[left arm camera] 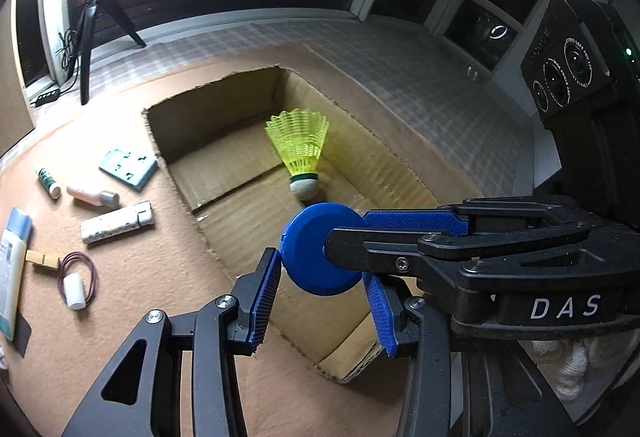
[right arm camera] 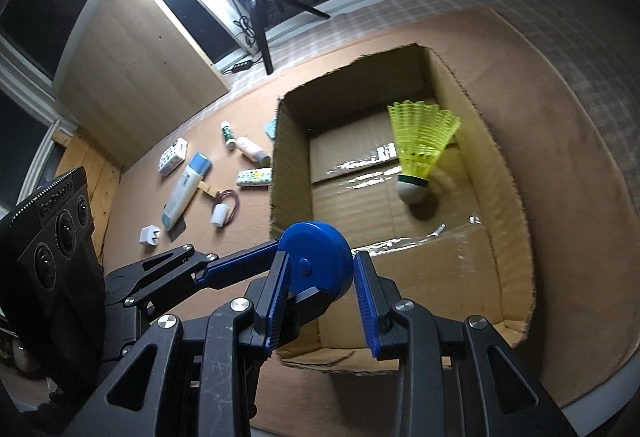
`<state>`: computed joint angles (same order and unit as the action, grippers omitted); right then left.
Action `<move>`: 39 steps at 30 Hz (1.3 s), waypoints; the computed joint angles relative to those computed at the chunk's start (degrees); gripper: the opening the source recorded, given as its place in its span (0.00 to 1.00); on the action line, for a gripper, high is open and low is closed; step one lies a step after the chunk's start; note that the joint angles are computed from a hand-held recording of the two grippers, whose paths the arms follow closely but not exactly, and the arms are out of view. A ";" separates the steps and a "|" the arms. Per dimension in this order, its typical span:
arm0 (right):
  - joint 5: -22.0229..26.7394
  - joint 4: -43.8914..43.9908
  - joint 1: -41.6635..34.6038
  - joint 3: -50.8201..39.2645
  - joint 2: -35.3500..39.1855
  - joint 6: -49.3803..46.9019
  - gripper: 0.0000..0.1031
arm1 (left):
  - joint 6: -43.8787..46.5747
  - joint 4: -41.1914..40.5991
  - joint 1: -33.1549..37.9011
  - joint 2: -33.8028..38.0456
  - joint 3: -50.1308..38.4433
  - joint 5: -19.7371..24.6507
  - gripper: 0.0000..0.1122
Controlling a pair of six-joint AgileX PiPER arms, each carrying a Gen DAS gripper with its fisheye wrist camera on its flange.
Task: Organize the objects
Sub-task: 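Carry the tape measure into the box and open the left tool, then move the left tool to the white USB charger and close on it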
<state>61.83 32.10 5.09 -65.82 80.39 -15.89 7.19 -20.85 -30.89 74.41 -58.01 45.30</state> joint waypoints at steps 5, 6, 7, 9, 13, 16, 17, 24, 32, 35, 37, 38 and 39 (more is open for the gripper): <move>-0.41 -0.39 -0.87 0.33 -0.44 -0.37 0.32 | 0.44 -0.80 -0.37 1.21 -0.73 0.92 0.45; -0.53 -0.85 -0.89 0.16 -0.40 -0.01 0.36 | -0.73 0.27 -0.80 1.38 -1.03 1.37 0.51; -0.76 -1.21 -0.79 0.09 -0.51 0.32 0.43 | -1.79 1.42 -1.30 1.19 -0.96 1.25 0.53; -1.79 -1.70 -0.81 0.35 -1.14 1.04 0.46 | -1.86 1.58 -1.14 0.70 -0.67 1.40 0.53; -2.37 -3.02 0.06 -0.17 -1.22 2.58 0.47 | -1.52 1.36 0.37 -0.66 -0.18 1.99 0.53; -2.58 -3.25 0.72 -0.40 -1.17 3.43 0.48 | -0.26 0.39 2.74 -1.93 0.15 3.05 0.53; -2.78 -3.46 1.10 -0.41 -1.26 3.96 0.48 | 0.38 0.00 3.73 -2.21 0.15 3.45 0.53; -4.31 -5.07 5.41 -1.16 -1.68 7.57 0.48 | 5.11 -2.64 11.85 -5.98 1.94 6.71 0.53; -6.75 -7.66 13.31 -3.05 -0.56 13.21 0.48 | 14.68 -6.99 26.87 -10.29 4.43 13.03 0.53; -7.56 -8.74 16.34 -3.90 0.23 15.29 0.48 | 19.64 -9.20 34.46 -11.05 5.15 15.96 0.53; -8.05 -9.67 18.50 -4.63 0.89 16.76 0.48 | 23.10 -10.39 39.85 -11.36 5.58 17.95 0.53; -8.27 -10.27 19.75 -5.16 1.33 17.57 0.48 | 24.68 -10.75 42.38 -11.36 5.70 18.75 0.53; -8.47 -10.80 20.77 -5.60 1.71 18.31 0.48 | 26.59 -11.21 45.59 -11.33 5.78 19.80 0.53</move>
